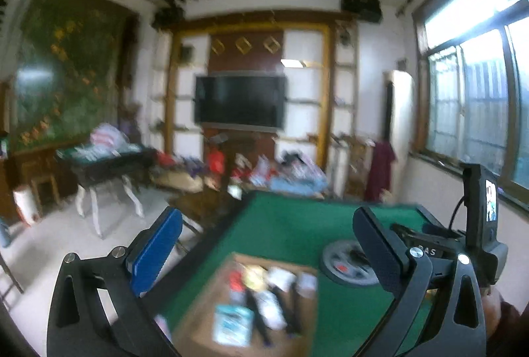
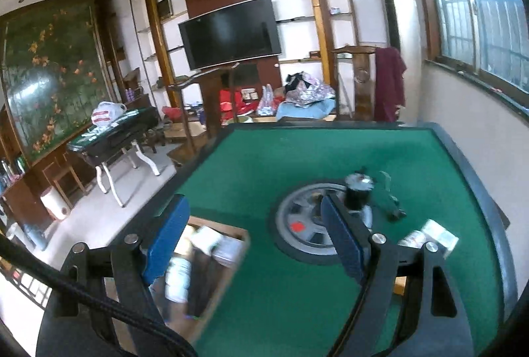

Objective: Organize objects
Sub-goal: 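Move both tools over the table toward the remaining loose items, then grasp the yellow kraft paper packet with the left tool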

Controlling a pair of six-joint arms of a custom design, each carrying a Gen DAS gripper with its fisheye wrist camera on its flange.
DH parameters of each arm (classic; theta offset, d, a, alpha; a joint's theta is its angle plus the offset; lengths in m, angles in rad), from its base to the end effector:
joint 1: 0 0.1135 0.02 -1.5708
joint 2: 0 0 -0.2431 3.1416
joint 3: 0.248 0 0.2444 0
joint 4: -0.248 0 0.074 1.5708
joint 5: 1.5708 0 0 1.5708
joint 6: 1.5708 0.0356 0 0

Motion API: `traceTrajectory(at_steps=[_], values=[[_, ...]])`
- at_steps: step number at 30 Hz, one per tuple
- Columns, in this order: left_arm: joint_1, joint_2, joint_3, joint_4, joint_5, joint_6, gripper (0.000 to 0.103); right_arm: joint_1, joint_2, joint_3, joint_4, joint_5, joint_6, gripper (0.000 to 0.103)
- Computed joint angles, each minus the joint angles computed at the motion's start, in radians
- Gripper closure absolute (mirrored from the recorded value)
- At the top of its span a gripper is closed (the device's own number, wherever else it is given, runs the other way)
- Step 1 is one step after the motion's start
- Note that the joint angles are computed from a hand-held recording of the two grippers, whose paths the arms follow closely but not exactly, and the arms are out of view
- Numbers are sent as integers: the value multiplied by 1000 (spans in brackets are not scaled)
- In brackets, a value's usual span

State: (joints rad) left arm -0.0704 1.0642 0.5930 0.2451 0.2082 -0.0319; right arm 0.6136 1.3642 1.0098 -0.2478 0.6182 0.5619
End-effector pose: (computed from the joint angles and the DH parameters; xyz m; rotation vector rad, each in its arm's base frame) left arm 0.2453 -0.0247 0.2476 0.1837 1.7900 -0.2601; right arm 0.2556 0.1547 0.2671 0.2874 2.0308 0.0525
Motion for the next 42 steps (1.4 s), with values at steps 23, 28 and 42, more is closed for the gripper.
traceTrajectory(at_steps=[23, 28, 42], values=[[-545, 709, 511, -361, -119, -86, 2, -950, -261, -509, 193, -768, -24, 21], [-633, 893, 663, -338, -133, -105, 2, -1033, -210, -576, 293, -830, -62, 21], [-710, 1446, 1397, -637, -215, -26, 6, -1147, -137, -569, 316, -957, -29, 21]])
